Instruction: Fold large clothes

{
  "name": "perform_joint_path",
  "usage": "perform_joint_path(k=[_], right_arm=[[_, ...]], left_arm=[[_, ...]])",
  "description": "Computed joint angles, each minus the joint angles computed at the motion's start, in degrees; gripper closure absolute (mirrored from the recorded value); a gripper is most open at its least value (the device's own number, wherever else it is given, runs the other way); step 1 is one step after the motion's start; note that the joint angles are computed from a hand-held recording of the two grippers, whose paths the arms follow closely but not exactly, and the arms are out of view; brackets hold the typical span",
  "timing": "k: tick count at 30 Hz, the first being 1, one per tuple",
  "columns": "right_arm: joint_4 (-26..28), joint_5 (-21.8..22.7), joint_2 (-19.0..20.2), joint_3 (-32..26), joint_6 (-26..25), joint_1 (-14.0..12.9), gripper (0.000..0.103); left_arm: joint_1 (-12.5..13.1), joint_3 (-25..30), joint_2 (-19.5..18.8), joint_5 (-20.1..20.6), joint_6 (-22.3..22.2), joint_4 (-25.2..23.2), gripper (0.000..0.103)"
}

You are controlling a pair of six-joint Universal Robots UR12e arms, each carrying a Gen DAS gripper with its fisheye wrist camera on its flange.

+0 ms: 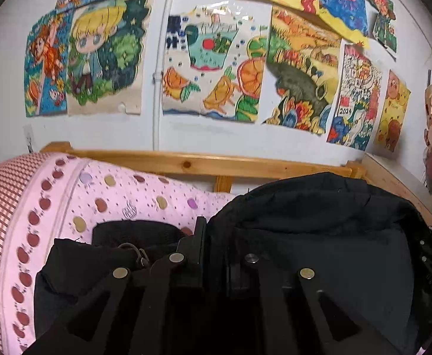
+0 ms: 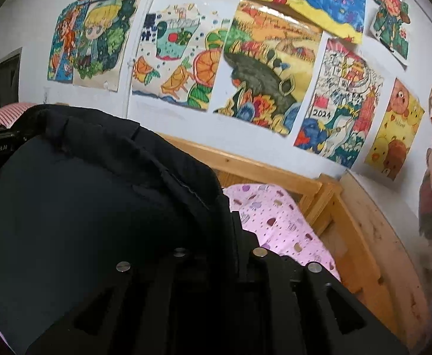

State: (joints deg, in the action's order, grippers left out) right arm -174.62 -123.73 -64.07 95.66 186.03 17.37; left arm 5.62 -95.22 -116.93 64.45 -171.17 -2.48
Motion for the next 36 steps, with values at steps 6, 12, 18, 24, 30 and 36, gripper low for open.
perform_joint_path(k=[6, 12, 18, 24, 30, 36], right_arm=[[1.18, -0.11, 0.60, -0.10, 2.43, -0.39, 0.065], [-1.01, 0.77, -0.19, 1.09, 6.90, -1.12, 0.040], [-6.49, 0.68, -0.40, 2.16, 7.27, -1.02, 0.027], [-13.77, -0.74, -0.67, 3.27, 7.68, -0.07, 0.008], [-18.31, -0.09, -2.47, 6.79, 10.29, 0.91, 0.002], [-22.16, -4.83, -3.67, 10.91, 11.32, 3.10, 0.002]], left_arm=[[0.21, 0.88, -0.47, -1.38, 0.12, -3.89, 0.093], [0.31, 0.71, -0.01, -1.75, 0.90, -4.43, 0.084], [1.09, -1.58, 0.61, -4.20, -3.16, 4.34, 0.005], [1.28, -2.73, 1.82, -4.16, -3.23, 5.79, 0.002], [1.64, -5.45, 3.43, -4.09, 1.85, 7.40, 0.001], [2.23, -9.44, 4.84, -5.16, 9.45, 10.15, 0.001]])
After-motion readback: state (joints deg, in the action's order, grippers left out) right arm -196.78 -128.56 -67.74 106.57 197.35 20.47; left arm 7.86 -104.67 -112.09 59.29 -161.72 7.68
